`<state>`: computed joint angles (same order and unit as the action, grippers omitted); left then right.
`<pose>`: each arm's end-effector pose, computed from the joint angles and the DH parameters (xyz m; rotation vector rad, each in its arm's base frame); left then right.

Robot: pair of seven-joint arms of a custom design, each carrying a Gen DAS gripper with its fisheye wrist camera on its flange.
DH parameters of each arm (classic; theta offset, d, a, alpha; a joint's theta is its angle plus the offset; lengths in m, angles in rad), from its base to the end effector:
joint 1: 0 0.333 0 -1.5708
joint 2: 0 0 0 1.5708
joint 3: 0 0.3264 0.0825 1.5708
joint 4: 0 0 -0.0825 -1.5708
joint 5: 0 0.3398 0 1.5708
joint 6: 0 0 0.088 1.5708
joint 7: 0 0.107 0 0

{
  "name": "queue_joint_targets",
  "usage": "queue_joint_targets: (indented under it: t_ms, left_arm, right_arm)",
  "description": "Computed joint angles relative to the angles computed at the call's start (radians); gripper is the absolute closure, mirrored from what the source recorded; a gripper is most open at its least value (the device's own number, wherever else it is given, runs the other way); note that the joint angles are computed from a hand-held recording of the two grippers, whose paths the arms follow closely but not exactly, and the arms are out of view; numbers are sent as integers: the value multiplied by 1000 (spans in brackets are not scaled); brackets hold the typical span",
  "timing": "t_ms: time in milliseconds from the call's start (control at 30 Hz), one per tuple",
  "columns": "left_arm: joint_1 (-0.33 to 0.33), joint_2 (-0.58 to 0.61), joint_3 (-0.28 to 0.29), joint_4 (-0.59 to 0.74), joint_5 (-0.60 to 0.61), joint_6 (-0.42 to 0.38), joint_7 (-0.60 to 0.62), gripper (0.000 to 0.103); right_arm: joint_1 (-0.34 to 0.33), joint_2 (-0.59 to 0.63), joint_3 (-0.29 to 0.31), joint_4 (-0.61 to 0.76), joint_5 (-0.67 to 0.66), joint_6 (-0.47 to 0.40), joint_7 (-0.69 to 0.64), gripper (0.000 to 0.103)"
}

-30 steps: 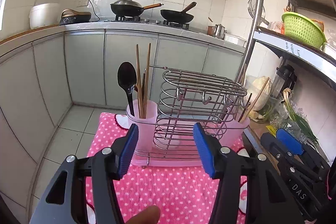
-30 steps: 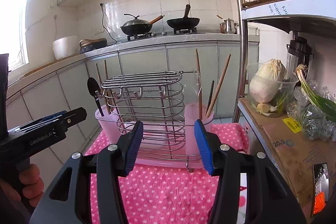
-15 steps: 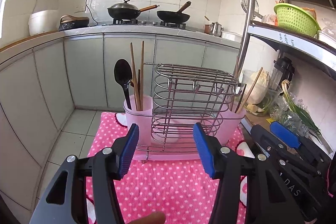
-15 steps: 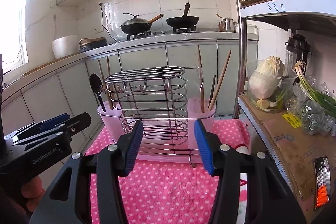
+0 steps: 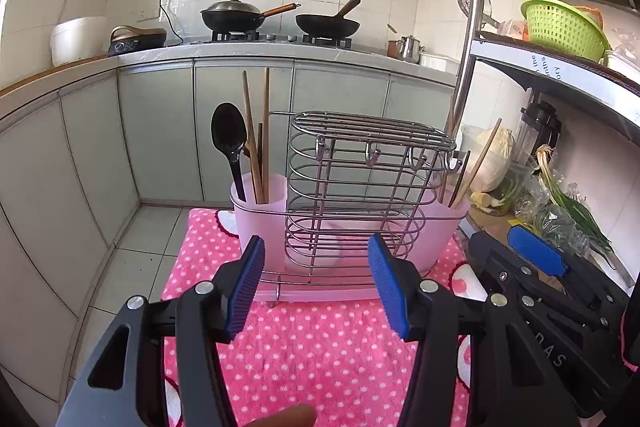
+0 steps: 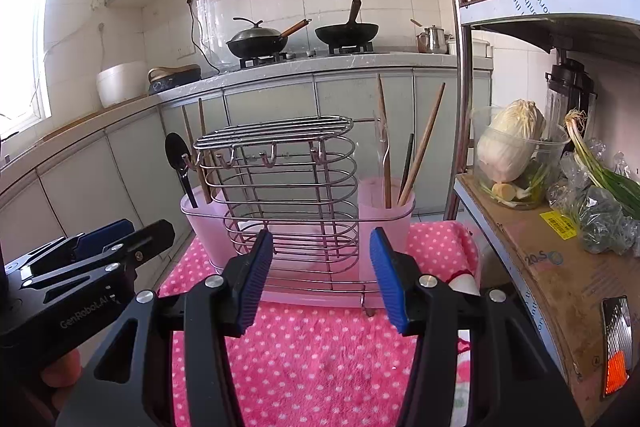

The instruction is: Organize utensils

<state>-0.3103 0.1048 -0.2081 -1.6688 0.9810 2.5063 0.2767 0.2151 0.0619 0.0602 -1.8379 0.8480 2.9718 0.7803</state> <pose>0.5229 -0.2969 0.6389 -1.7288 1.4279 -0.9439 0.5718 0.1068 0.6259 -1.6689 1.2267 -0.6544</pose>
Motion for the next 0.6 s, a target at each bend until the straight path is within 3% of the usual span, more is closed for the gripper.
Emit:
queue_joint_targets:
  t_ms: [600]
  left_arm:
    - [-1,4,2,2,-9,5,15,50]
  right_arm:
    - [3,8,1,8,-29,-5,20,52]
